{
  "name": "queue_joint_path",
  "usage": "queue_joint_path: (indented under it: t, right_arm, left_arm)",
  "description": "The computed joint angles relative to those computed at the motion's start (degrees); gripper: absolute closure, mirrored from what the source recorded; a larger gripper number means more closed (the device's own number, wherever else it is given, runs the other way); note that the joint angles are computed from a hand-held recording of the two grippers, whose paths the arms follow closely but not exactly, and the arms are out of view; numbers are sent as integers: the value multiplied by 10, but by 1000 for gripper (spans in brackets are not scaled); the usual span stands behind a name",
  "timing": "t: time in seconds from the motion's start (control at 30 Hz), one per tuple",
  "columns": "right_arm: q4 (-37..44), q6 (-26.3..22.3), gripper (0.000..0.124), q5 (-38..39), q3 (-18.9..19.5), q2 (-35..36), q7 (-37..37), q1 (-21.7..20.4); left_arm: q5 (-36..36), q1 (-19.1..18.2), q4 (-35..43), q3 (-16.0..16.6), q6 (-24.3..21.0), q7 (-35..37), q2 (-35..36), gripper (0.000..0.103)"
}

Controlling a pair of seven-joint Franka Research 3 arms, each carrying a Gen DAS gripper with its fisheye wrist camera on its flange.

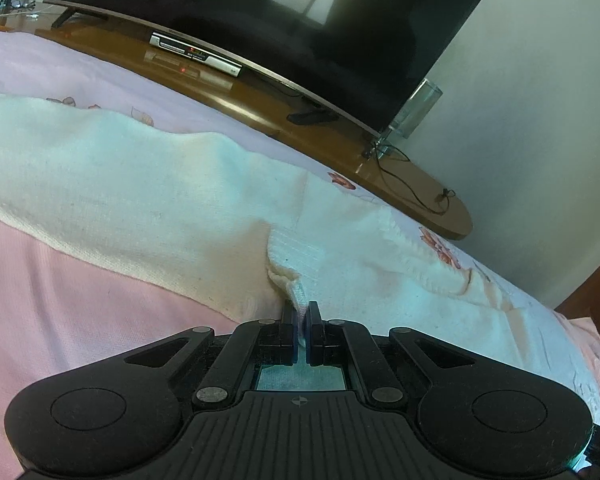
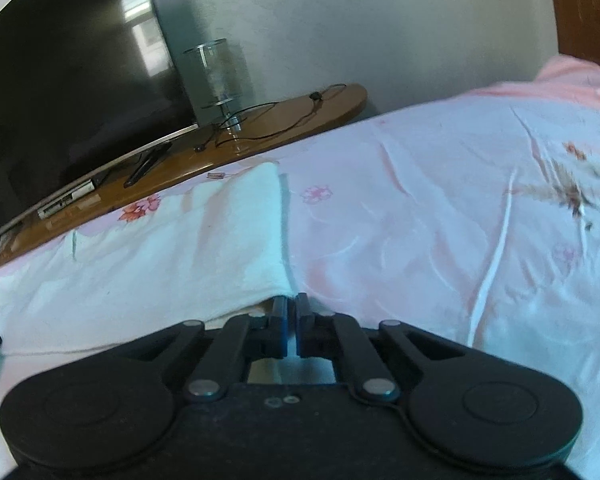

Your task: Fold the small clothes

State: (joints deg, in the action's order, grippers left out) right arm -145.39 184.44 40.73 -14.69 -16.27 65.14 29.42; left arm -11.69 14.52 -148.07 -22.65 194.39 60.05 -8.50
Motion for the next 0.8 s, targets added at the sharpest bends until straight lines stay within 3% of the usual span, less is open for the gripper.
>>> queue_joint_path:
  t: [0.07,0.1,0.13,0.2,0.27,0.3,0.4,0.43,0.47,0.53,0.57,0.6,0.67,0.73,0.8]
  right_arm:
    - [0,-12,122,-20,30,0,9,-35]
    - [-1,-19,118,-21,27,-5,4,-33]
    - [-4,-21,110,-12,12,-15,-9,-18]
    - [-25,4,102,-7,-2,-40,-28,-4]
    - [-38,22,104,-14,-54,-66,-46,48]
    - [-41,35,106,-24,-90,-75,-57,85]
    - [-33,64,107,-66,-150,-71,-64,156]
    - [-22,67,107,-67,-170,-62,-73,182]
    - [-17,67,107,-97,-179,-53,-49,189]
    - [7,37,109,-104,-135,-7,-39,142]
    - [19,5,110,-127,-99,16,-6,93]
    - [20,2,107,-125,-73,20,8,64]
    - [28,-27,103,-167,-71,17,38,48]
    - [43,-4,106,-57,-112,18,-91,112]
    - [86,10,108,84,-189,36,-235,212]
  left_arm:
    - [15,-2,3,6,-17,4,-6,98]
    - [40,16,2,-6,-28,-14,-14,94]
    - [54,53,-1,-38,-39,-29,-28,91]
    - [26,152,-26,-137,-32,-25,-78,74]
    - [9,251,-44,-235,-33,-42,-147,59]
    - [21,279,-42,-261,-23,-61,-157,59]
    - [113,279,-8,-260,-6,-78,-114,59]
    - [148,289,13,-274,-10,-71,-86,59]
    - [163,318,30,-308,-22,-61,-69,59]
    - [206,410,51,-396,-63,-61,-59,60]
    - [202,432,47,-415,-40,-74,-62,60]
    - [202,434,50,-413,-41,-79,-63,60]
    - [208,476,51,-443,-48,-93,-102,59]
    - [225,486,56,-440,-37,-107,-87,59]
    - [198,526,73,-480,-35,-78,-80,59]
